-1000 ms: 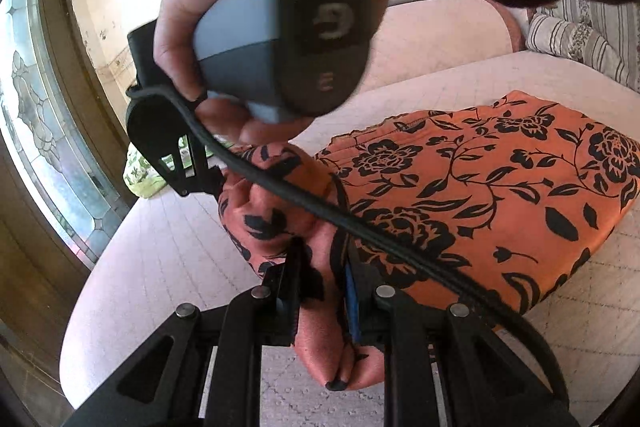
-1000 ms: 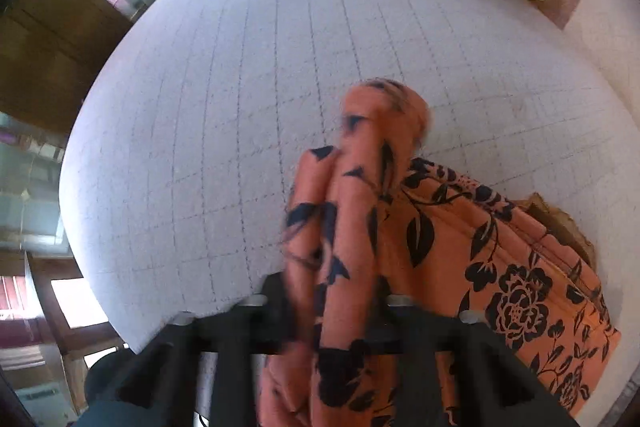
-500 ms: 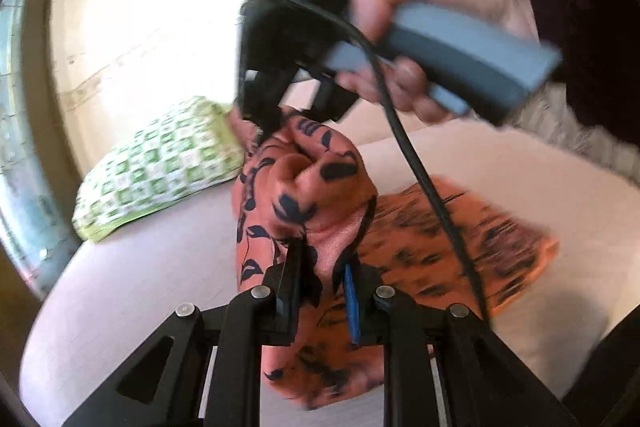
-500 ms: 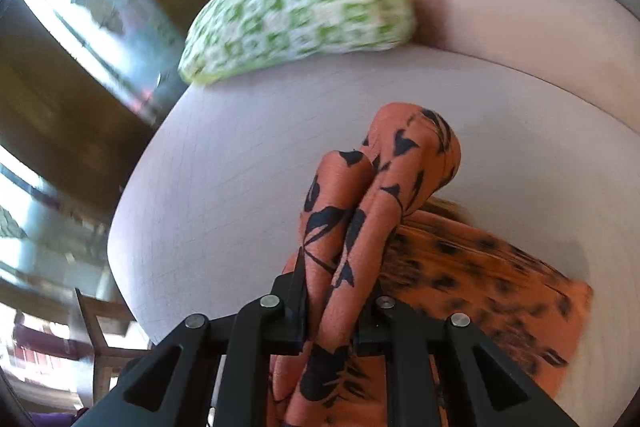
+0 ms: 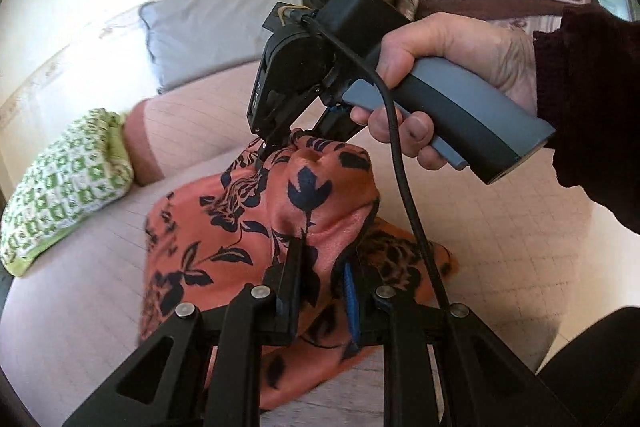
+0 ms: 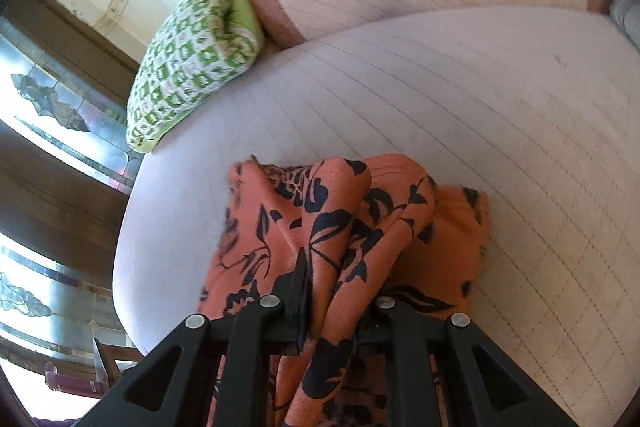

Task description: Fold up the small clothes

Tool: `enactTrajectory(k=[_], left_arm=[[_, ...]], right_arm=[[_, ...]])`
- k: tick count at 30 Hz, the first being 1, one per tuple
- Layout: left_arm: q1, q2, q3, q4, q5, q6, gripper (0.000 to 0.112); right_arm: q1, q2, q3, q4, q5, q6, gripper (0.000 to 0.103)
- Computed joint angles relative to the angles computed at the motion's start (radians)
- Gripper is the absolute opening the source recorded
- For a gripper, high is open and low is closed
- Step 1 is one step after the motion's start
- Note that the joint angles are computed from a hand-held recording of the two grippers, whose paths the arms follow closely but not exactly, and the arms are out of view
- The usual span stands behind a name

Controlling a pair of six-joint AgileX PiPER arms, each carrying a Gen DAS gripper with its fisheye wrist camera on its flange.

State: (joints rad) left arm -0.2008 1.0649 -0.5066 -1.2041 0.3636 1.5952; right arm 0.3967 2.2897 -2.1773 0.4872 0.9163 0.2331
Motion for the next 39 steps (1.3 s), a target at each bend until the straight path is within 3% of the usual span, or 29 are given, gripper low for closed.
enactTrajectory(k=[5,9,13,15,19,21,23,26,30,33,37,39], left_arm=[[-0.012,0.033,0.020,-0.016,0.026,0.058,0.019],[0.039,0.080,0.008,0.011,0.096,0.091,0.019],[0.183,0.136,-0.098,0.085,0.304,0.062,0.021],[0.259,0.158,-0.161,0.122,0.424,0.041,0.029],[0.419,0.237,-0.301,0.195,0.746,-0.003,0.052],[0.452,0.256,-0.337,0.204,0.816,0.016,0.057],[0.464,0.256,-0.345,0.200,0.796,0.054,0.060],[0.461,0.303,-0.387,0.212,0.700,0.045,0.060],[0.517,0.409,-0.506,0.233,0.683,-0.085,0.060],[0.516,0.488,-0.568,0.282,0.582,-0.177,0.060],[0.479,0.619,-0.643,0.412,0.575,-0.370,0.060],[0.454,0.639,-0.644,0.454,0.564,-0.407,0.060]], right_arm=[[-0.024,-0.053,0.243,0.094,-0.134,-0.087,0.015],[-0.042,-0.060,0.349,0.198,-0.207,-0.146,0.016],[-0.058,-0.044,0.323,0.238,-0.167,-0.126,0.021],[-0.060,-0.032,0.265,0.204,-0.116,-0.074,0.021],[-0.050,-0.002,0.130,0.082,-0.017,0.046,0.021],[-0.044,0.028,0.054,0.017,0.051,0.098,0.024],[-0.035,0.051,0.009,-0.052,0.084,0.164,0.024],[-0.040,0.020,0.085,-0.036,0.002,0.162,0.024],[-0.041,0.048,0.038,-0.010,-0.015,0.157,0.027],[-0.050,0.108,-0.048,0.016,0.009,0.179,0.030],[-0.055,0.079,0.058,0.094,-0.154,0.173,0.030],[-0.015,0.021,0.117,-0.008,-0.260,0.158,0.027]])
